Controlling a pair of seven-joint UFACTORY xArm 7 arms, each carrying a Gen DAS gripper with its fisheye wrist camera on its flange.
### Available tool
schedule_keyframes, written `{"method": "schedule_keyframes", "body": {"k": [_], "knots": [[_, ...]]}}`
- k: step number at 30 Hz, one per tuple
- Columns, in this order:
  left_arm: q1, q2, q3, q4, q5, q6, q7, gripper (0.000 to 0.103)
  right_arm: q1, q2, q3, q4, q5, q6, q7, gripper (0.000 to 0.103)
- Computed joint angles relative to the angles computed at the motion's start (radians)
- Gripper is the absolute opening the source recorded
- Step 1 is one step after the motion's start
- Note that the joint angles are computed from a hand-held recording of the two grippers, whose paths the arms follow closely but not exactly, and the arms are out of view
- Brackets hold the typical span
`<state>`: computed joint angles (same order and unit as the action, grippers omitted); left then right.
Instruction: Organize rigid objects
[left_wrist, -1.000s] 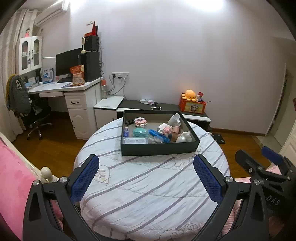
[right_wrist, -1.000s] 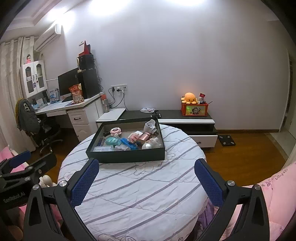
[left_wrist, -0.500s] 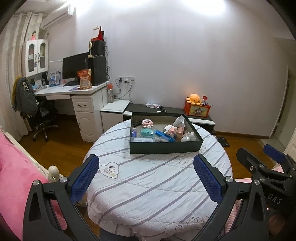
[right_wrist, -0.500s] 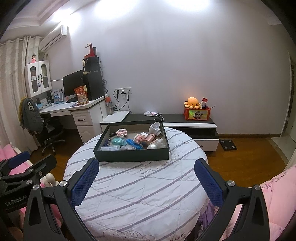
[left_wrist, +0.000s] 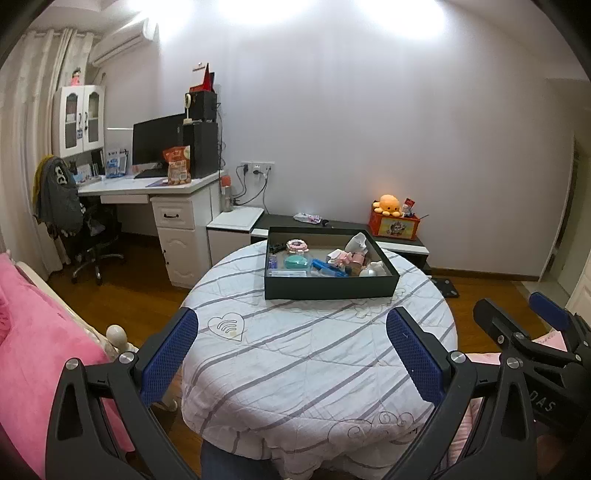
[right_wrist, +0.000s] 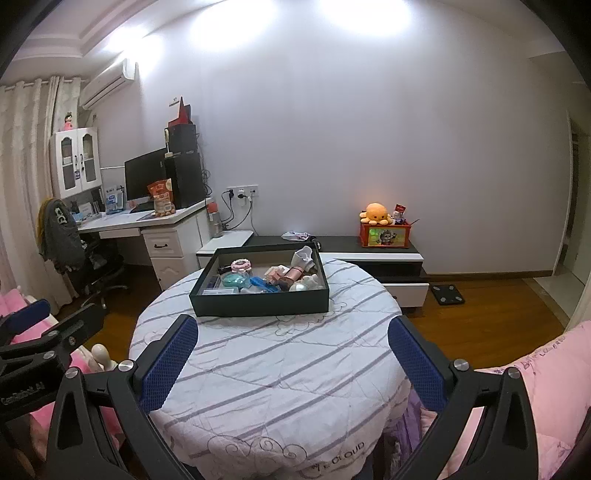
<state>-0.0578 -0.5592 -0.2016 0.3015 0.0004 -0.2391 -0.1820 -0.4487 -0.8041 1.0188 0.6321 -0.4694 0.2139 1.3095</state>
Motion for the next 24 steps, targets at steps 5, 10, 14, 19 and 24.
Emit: {"method": "schedule_keyframes", "body": {"k": [5, 10, 14, 19, 24], "knots": [[0.049, -0.006, -0.061, -0.003, -0.007, -0.014, -0.004, 0.103, 0.008, -0.028, -0.006, -0.019, 0.000, -0.006, 0.014, 0.103], [0.046, 0.014, -0.061, 0.002, -0.006, -0.016, -0.003, 0.103, 0.010, -0.035, -0.009, -0.031, 0.004, -0.017, 0.012, 0.103], [0.066, 0.024, -0.085, 0.006, -0.016, -0.015, -0.010, 0.103, 0.005, -0.029, -0.006, -0.025, 0.008, -0.012, 0.011, 0.103], [0.104, 0.027, -0.131, 0.014, -0.027, -0.017, -0.013, 0.103, -0.002, -0.031, -0.005, -0.025, 0.010, -0.012, 0.015, 0.103], [0.070, 0.039, -0.087, 0.024, -0.020, 0.005, -0.017, 0.103, -0.014, -0.027, -0.001, -0.021, 0.009, -0.015, 0.014, 0.103]]}}
